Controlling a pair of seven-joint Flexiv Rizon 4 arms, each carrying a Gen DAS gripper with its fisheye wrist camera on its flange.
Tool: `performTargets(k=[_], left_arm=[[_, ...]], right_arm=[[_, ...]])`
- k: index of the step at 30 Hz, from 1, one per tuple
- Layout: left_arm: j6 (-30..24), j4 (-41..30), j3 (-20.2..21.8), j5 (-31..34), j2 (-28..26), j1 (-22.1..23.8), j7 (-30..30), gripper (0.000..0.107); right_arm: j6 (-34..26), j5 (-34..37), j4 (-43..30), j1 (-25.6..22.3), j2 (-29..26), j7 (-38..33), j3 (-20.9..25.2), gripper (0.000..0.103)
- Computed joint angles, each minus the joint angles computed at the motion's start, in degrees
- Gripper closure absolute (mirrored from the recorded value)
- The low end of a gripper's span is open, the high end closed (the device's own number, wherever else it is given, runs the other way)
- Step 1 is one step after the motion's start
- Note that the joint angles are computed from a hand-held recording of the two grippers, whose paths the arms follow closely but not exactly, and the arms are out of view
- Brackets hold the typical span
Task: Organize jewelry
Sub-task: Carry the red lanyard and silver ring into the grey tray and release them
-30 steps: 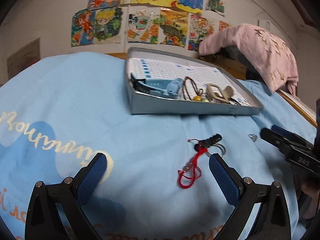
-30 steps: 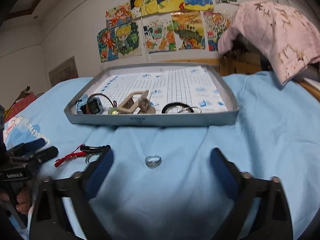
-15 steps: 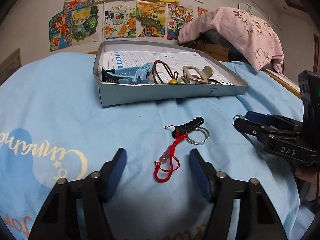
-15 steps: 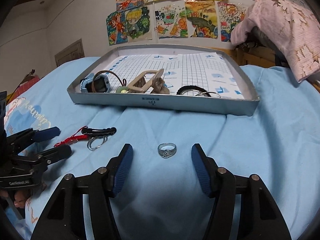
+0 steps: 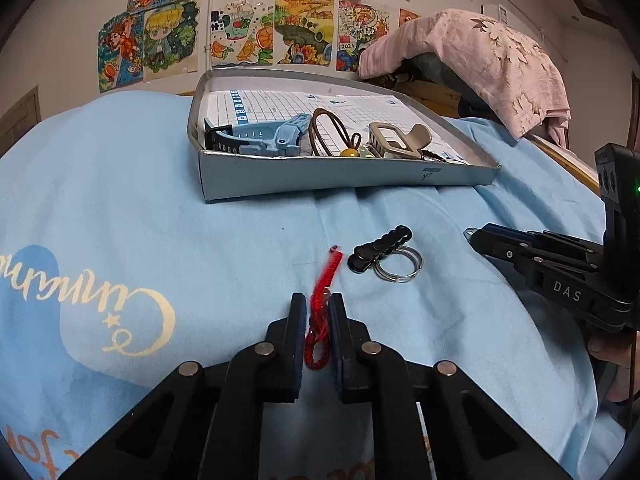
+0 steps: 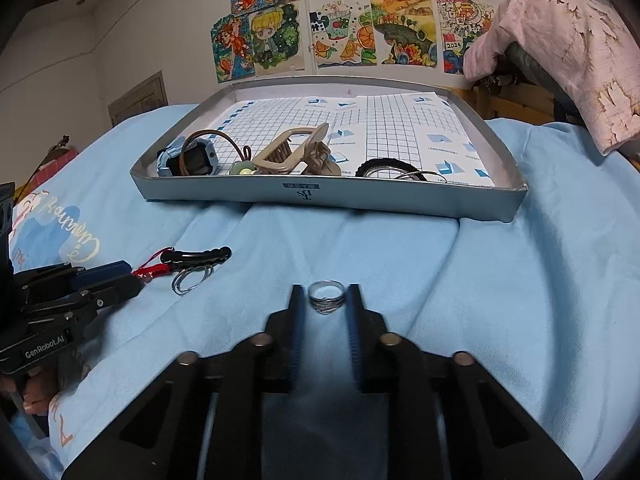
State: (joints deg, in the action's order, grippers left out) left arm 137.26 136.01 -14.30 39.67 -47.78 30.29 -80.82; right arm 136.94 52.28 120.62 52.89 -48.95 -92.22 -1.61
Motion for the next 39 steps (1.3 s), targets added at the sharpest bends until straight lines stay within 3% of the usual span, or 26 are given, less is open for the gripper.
performTargets(k=[8, 16, 24, 31, 35, 39], left_arm=[[4.3, 0.3, -0.2, 4.3, -0.7, 2.0, -1.1, 0.101], [6.8, -0.3, 0.6, 10.0, 2.0, 1.9, -5.0, 0.102], [-0.6, -5.6, -5.8, 16.5, 7.7, 5.0, -20.0, 0.102], [-9.1, -13.5, -10.6, 13.3, 9.5, 1.9, -29.6, 0.102], [-15.5, -16.6, -16.3, 12.5, 7.2, 3.8, -30.2, 0.102], [-17.0, -17.0, -14.6, 8.5, 6.4, 0.7, -25.9, 0.101]], right_arm=[[3.4, 0.0, -0.1, 0.5, -0.9, -1.3, 0.8, 0.087], [8.0, 2.9, -1.7, 1.3, -0.8, -8.2, 2.7, 0.087], [12.7, 2.1, -1.2, -3.6, 1.5, -7.7, 6.3, 0.087], [7.7, 2.9, -4.5, -8.0, 5.0, -11.8, 4.3, 0.087], [2.2, 3.9, -8.1, -9.0, 4.6, -14.8, 2.3, 0.087], [-2.9, 5.4, -10.6, -9.0, 3.9, -16.0, 0.5, 0.087]])
